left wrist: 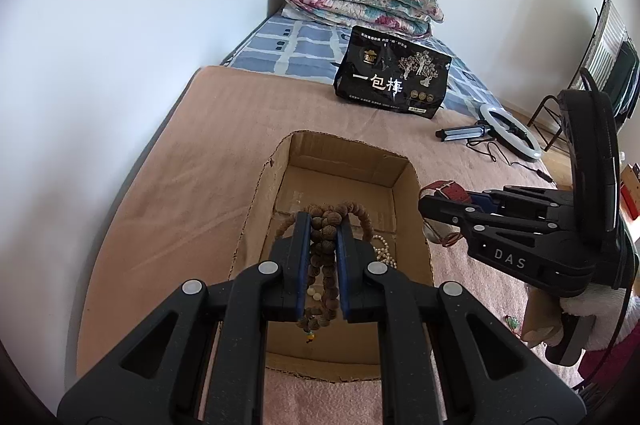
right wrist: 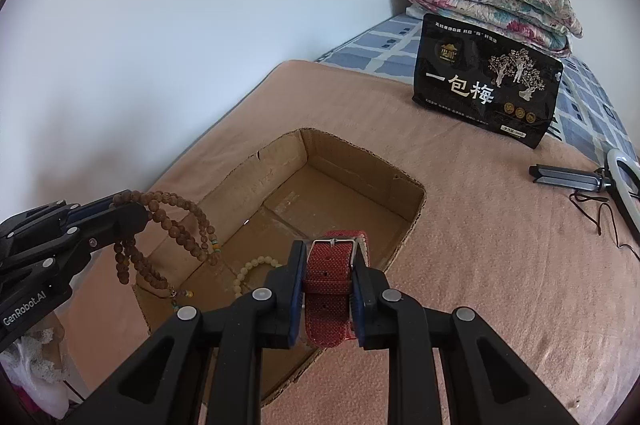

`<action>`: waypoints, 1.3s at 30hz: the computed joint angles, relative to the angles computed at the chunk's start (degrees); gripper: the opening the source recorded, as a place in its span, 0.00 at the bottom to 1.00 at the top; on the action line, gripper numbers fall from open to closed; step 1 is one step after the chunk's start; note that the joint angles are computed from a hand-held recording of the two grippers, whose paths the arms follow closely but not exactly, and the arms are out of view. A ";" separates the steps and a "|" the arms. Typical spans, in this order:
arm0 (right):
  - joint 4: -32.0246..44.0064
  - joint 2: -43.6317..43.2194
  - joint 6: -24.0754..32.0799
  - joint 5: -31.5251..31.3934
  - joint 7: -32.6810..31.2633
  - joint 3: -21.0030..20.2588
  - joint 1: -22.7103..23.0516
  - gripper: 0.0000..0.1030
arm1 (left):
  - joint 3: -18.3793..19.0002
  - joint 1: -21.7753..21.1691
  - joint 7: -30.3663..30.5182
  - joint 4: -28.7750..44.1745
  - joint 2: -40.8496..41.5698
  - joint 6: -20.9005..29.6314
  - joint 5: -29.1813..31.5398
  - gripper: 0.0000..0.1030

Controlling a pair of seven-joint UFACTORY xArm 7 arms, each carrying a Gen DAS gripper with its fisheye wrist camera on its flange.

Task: Organize jewelry
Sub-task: 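Open both grippers to drop the necklace and watch into the box, then move the left gripper to the green jade pendant while the right gripper approaches the blue bangle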

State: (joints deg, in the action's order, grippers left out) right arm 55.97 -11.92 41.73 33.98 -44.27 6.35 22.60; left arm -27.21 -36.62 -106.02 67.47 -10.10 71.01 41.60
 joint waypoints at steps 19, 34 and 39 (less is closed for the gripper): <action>-1.22 -2.06 -2.82 0.39 1.17 -0.94 -0.10 0.73 | 0.35 -2.47 -0.59 3.58 2.75 6.03 1.70 0.39; -2.64 -6.43 -1.43 0.51 0.78 -3.29 -0.94 0.85 | 1.24 -6.64 1.11 10.61 7.87 11.96 5.10 0.39; -3.76 -8.76 -1.60 -0.38 0.30 -4.17 -1.43 0.90 | 2.07 -9.00 1.31 13.43 9.87 13.86 7.04 0.51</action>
State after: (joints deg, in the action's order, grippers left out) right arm 52.20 -20.68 40.13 33.60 -43.97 2.18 21.18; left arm -25.14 -45.62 -104.71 80.90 -0.23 84.87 48.64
